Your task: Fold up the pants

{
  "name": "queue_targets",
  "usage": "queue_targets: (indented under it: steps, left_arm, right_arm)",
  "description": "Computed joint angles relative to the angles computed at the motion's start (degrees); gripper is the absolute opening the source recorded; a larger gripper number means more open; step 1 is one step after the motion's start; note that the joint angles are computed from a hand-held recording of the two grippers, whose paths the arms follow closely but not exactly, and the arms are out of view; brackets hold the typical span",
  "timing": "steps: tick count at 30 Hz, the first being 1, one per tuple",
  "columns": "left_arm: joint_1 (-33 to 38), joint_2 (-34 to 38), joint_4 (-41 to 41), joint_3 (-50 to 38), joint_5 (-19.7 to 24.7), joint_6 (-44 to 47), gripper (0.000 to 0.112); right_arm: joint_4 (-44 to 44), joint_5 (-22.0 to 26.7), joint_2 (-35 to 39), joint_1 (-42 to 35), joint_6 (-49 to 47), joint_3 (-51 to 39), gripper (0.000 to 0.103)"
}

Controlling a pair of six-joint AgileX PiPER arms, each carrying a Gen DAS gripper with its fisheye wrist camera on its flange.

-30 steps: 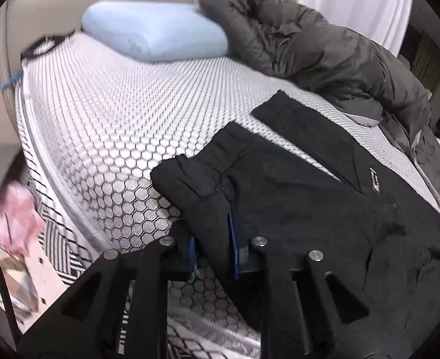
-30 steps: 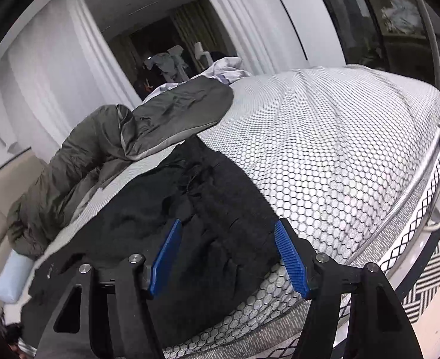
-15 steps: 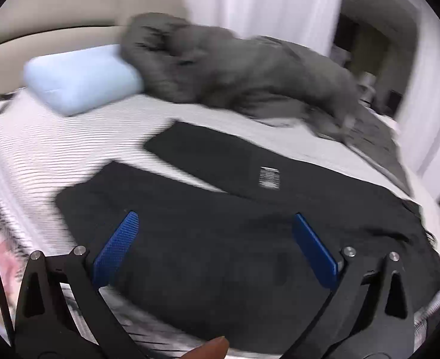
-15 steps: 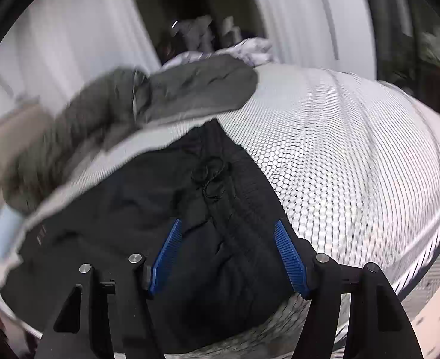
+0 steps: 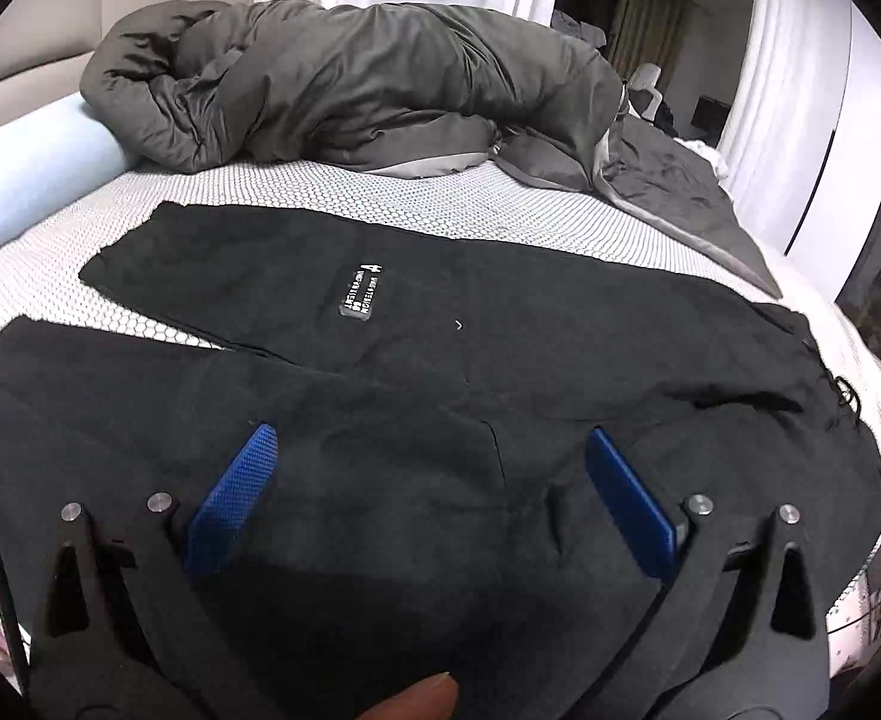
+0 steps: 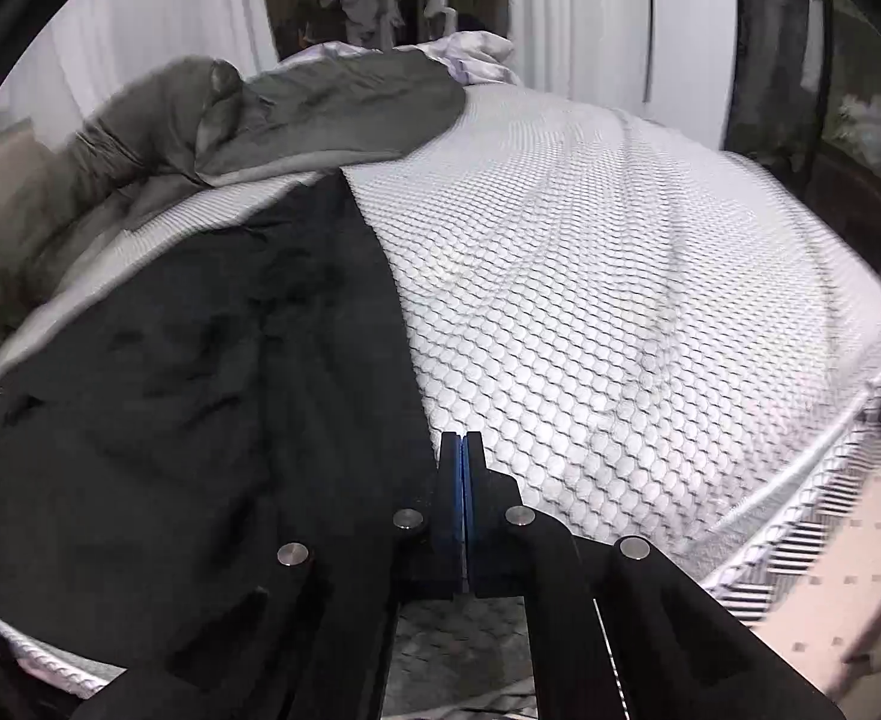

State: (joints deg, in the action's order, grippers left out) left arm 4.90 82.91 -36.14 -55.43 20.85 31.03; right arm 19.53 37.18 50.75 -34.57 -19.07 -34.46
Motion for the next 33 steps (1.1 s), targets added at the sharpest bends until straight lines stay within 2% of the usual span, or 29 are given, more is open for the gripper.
queue_targets:
  steps: [1, 3, 4, 5, 6, 8, 11, 15, 17, 20, 21, 22, 23, 24, 26, 28, 29, 32, 33]
  left_arm:
    - [-0.19, 0.28, -1.12, -0.14, 0.0, 1.25, 0.102]
    - [1.63, 0.71, -2.25, -0.46, 0.58, 2.83, 0.102]
    - [1.14, 1.15, -2.84, -0.83, 0.45, 2.92, 0.102]
    - [2.8, 0.19, -4.61, 0.07, 1.92, 5.29, 0.102]
    - [3.54, -0.08, -5.42, 0.35, 2.8, 6.36, 0.102]
    - [3.77, 0.59, -4.26, -0.25, 3.12, 5.25, 0.102]
    - [2.3, 2.13, 1.4, -1.52, 2.57, -0.55, 0.102]
    - [0.68, 3.95, 7.56, -2.77, 1.83, -6.88, 0.102]
    - [0.07, 4.58, 9.13, -3.35, 1.52, -8.64, 0.102]
    - [-0.64, 5.19, 10.88, -4.0, 1.48, -10.86, 0.102]
    - [-0.87, 5.49, 11.16, -4.27, 1.52, -11.22, 0.102]
    - [-1.09, 5.88, 11.39, -4.62, 1.63, -11.48, 0.102]
    - [-1.14, 6.09, 11.42, -4.8, 1.68, -11.42, 0.102]
    - [-1.22, 6.25, 11.39, -4.91, 1.62, -11.3, 0.102]
    - [-1.44, 6.53, 11.6, -5.12, 1.37, -11.4, 0.102]
    - [-1.29, 6.58, 10.8, -5.04, 1.33, -10.69, 0.102]
    - [-1.52, 6.91, 11.97, -5.31, 1.23, -12.1, 0.102]
    - [-1.61, 7.63, 13.54, -6.02, 1.84, -14.32, 0.102]
    - [-1.5, 7.67, 13.28, -6.12, 2.02, -14.16, 0.102]
  right_arm:
    - [5.33, 2.32, 0.79, -2.39, -5.71, -1.5, 0.007]
    - [9.13, 3.75, 2.88, -0.3, -10.27, -5.42, 0.027]
    - [7.59, 1.9, 4.71, 3.88, -9.11, -7.16, 0.034]
    - [4.64, 0.14, 7.64, 8.63, -5.67, -9.64, 0.047]
    - [3.95, 0.61, 12.24, 11.95, -3.59, -14.01, 0.05]
    - [4.42, 1.24, 19.93, 14.16, -3.22, -21.07, 0.05]
    - [0.32, 1.66, 31.81, 16.49, 2.31, -32.46, 0.05]
    - [-5.81, 7.15, 47.97, 16.84, 11.37, -50.45, 0.05]
    - [-6.33, 9.19, 53.75, 16.79, 13.07, -56.57, 0.05]
    - [-6.56, 11.15, 58.42, 15.82, 13.77, -60.11, 0.05]
    - [-6.33, 12.03, 59.87, 15.72, 13.7, -61.74, 0.046]
    - [-5.89, 13.36, 61.29, 15.7, 13.04, -63.5, 0.038]
    - [-6.54, 14.15, 62.35, 16.24, 12.71, -65.07, 0.021]
    - [-8.93, 13.35, 61.96, 17.33, 13.39, -64.89, 0.015]
    - [-10.27, 6.85, 57.6, 18.88, 11.08, -59.59, 0.005]
    - [-12.05, 2.76, 55.7, 18.46, 13.87, -58.51, 0.005]
    - [-12.92, 2.77, 56.53, 18.04, 15.87, -60.11, 0.005]
    - [-14.45, 11.65, 62.56, 17.6, 19.19, -69.47, 0.012]
    - [-15.45, 13.08, 62.61, 17.59, 20.72, -69.99, 0.012]
